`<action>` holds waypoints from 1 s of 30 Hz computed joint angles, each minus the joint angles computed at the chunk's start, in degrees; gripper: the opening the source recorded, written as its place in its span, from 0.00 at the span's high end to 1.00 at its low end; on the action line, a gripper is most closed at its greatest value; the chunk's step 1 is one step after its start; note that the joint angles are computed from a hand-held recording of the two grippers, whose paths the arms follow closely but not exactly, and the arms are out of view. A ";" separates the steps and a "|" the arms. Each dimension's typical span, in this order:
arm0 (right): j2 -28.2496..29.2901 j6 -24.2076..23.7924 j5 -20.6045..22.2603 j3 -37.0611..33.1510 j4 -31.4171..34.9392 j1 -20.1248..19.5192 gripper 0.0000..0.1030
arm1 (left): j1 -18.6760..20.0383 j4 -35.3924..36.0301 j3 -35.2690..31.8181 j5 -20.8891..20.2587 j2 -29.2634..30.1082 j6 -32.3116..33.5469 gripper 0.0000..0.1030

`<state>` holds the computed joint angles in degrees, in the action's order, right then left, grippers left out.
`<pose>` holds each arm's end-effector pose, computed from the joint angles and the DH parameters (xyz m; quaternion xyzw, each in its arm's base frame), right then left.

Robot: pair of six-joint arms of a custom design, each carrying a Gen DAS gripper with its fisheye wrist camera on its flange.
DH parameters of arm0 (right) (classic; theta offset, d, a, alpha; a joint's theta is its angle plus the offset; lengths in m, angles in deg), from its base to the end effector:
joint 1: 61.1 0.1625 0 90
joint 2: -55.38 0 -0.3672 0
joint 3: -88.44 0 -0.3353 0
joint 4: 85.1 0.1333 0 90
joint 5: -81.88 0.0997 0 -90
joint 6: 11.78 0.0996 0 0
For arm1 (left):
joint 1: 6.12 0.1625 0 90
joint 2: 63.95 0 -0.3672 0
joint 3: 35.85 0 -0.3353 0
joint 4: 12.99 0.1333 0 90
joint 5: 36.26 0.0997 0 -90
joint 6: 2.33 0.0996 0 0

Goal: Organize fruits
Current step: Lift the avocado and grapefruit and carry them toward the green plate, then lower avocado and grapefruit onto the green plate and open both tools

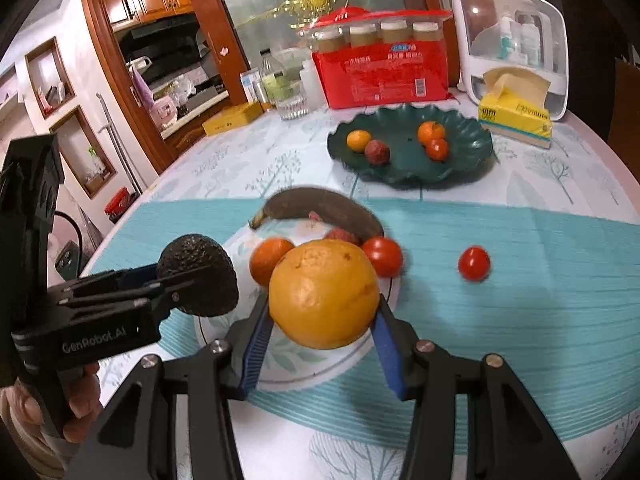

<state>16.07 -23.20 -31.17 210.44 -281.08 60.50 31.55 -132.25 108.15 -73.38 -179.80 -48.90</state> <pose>0.3185 -0.3378 0.0178 0.3144 -0.9076 0.2290 0.1580 -0.0571 -0.3128 0.2766 0.0407 0.8944 -0.3439 0.2829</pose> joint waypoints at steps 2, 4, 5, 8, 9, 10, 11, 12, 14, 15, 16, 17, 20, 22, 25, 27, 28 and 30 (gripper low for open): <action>-0.98 -0.27 0.26 -1.07 1.07 0.39 0.53 | -0.44 -2.18 -1.08 -0.71 0.26 2.31 0.42; -1.75 -0.68 0.20 -2.20 1.89 0.85 0.53 | -1.15 -3.83 -2.73 -0.54 0.93 4.78 0.42; -2.30 -0.91 0.19 -3.16 2.74 1.12 0.53 | -1.43 -4.56 -3.76 -0.16 1.59 5.86 0.42; -4.48 -0.88 1.02 -6.64 7.23 1.43 0.53 | -1.83 -8.16 -8.07 1.36 5.03 10.61 0.42; -5.02 -0.81 1.28 -7.70 8.61 1.39 0.53 | -1.69 -8.97 -9.34 1.48 6.07 11.82 0.42; -5.62 -0.61 1.49 -9.25 10.49 1.39 0.53 | -1.20 -10.51 -11.39 1.32 7.95 14.04 0.42; -6.24 -0.28 1.63 -11.57 13.09 1.32 0.53 | -0.66 -11.72 -13.24 1.04 9.65 15.73 0.42; -6.42 -0.19 1.54 -13.06 14.51 1.28 0.53 | 0.16 -13.12 -15.46 0.56 11.82 17.76 0.42; -6.14 -0.79 0.60 -17.95 18.19 1.23 0.53 | 2.02 -15.97 -20.09 -0.09 16.63 21.94 0.42; -5.65 -1.18 -0.11 -20.28 19.53 1.20 0.53 | 2.85 -17.04 -22.28 0.00 19.04 23.62 0.42; -4.91 -1.53 -0.93 -22.97 20.88 1.13 0.53 | 3.83 -18.20 -24.74 0.23 21.78 25.52 0.42; -3.97 -1.96 -1.62 -26.14 22.70 0.93 0.53 | 4.97 -19.46 -27.22 0.34 24.65 27.29 0.42; -0.77 -2.43 -2.86 -34.55 26.84 -0.21 0.53 | 8.27 -22.30 -33.28 -0.71 31.31 31.58 0.42; 2.00 -3.04 -3.80 -39.82 28.42 -1.09 0.53 | 11.21 -24.92 -37.59 -2.42 36.00 34.80 0.42; 6.83 -3.26 -5.34 -47.49 30.46 -2.96 0.53 | 15.64 -27.97 -43.00 -5.29 42.22 37.45 0.42; 10.49 -2.98 -5.98 -52.65 32.60 -4.79 0.53 | 19.16 -28.61 -46.90 -7.85 46.75 38.04 0.42; 11.55 -2.85 -6.14 -53.94 33.31 -5.42 0.53 | 20.38 -28.57 -48.19 -8.78 48.29 38.14 0.42; 14.29 -2.29 -6.19 -57.32 35.47 -7.11 0.53 | 23.18 -28.16 -50.97 -10.66 51.81 37.89 0.42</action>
<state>30.36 -25.49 -37.36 153.12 -245.61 53.39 54.73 -160.41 57.18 -84.04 -128.00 -11.00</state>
